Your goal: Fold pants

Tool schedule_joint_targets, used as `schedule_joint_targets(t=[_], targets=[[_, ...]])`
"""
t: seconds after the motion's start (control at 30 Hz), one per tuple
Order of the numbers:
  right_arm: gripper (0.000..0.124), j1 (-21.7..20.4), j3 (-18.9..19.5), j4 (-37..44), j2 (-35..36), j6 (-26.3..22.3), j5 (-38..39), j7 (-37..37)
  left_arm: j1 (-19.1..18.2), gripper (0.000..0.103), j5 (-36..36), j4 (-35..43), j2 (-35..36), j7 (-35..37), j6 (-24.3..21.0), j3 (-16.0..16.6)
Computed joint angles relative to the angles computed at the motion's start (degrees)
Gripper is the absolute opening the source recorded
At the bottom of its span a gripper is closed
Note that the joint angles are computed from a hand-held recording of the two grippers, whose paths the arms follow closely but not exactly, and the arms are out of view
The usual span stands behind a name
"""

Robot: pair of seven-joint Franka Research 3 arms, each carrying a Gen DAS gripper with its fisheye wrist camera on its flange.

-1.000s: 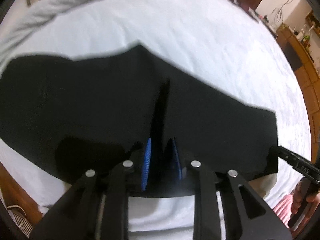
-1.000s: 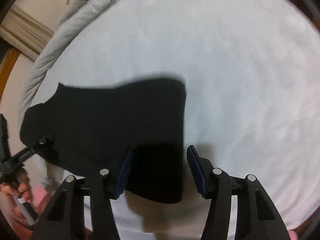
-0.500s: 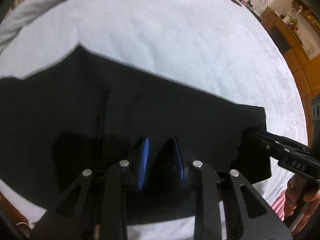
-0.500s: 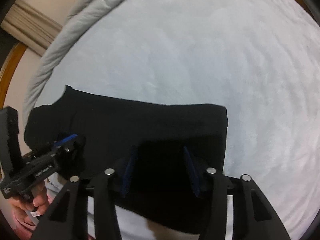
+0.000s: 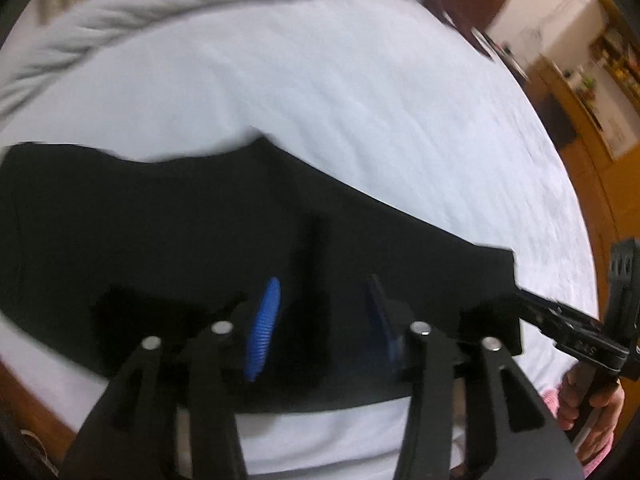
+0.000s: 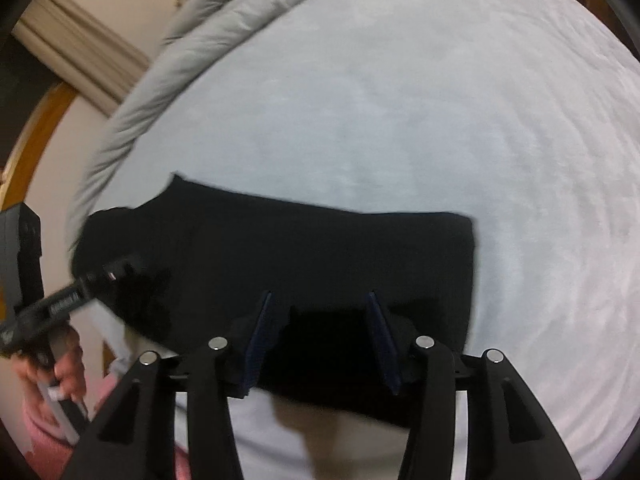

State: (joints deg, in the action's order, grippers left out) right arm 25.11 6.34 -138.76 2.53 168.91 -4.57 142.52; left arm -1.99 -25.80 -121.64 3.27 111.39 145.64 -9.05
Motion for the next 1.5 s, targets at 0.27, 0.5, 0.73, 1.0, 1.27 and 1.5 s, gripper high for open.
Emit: schedule_joint_targets(t=[0.27,0.5,0.73,1.0,1.27,1.5], targets=[[0.051,4.1,0.8,9.0,8.2,-3.4,8.3,-10.0,6.7,0.062,17.6,-2.3,-2.1,-16.7,-0.6,6.4],[0.054,7.2,-1.7,14.8,12.5,-11.9,3.7,-6.6,11.8,0.070,9.5,1.5,2.7,-12.6,-3.5,6.9],[0.056,7.2,-1.8,14.7,12.6,-12.5,2.8,-6.1,16.4,0.075,-5.2,6.7,9.1,-6.6,-6.6,3.9],[0.060,7.0,-2.0,16.3,13.3,-13.3,2.4,-6.6,15.3,0.052,-6.7,6.6,8.9,-8.7,-2.1,2.7],[0.061,5.9,-1.3,13.9,11.7,-10.8,4.3,-9.2,15.5,0.024,-9.4,4.6,6.9,-8.5,0.3,2.1],[0.062,4.5,0.1,10.6,9.3,-7.9,9.2,-12.6,11.8,0.021,-16.3,0.0,0.3,2.4,7.5,1.4]])
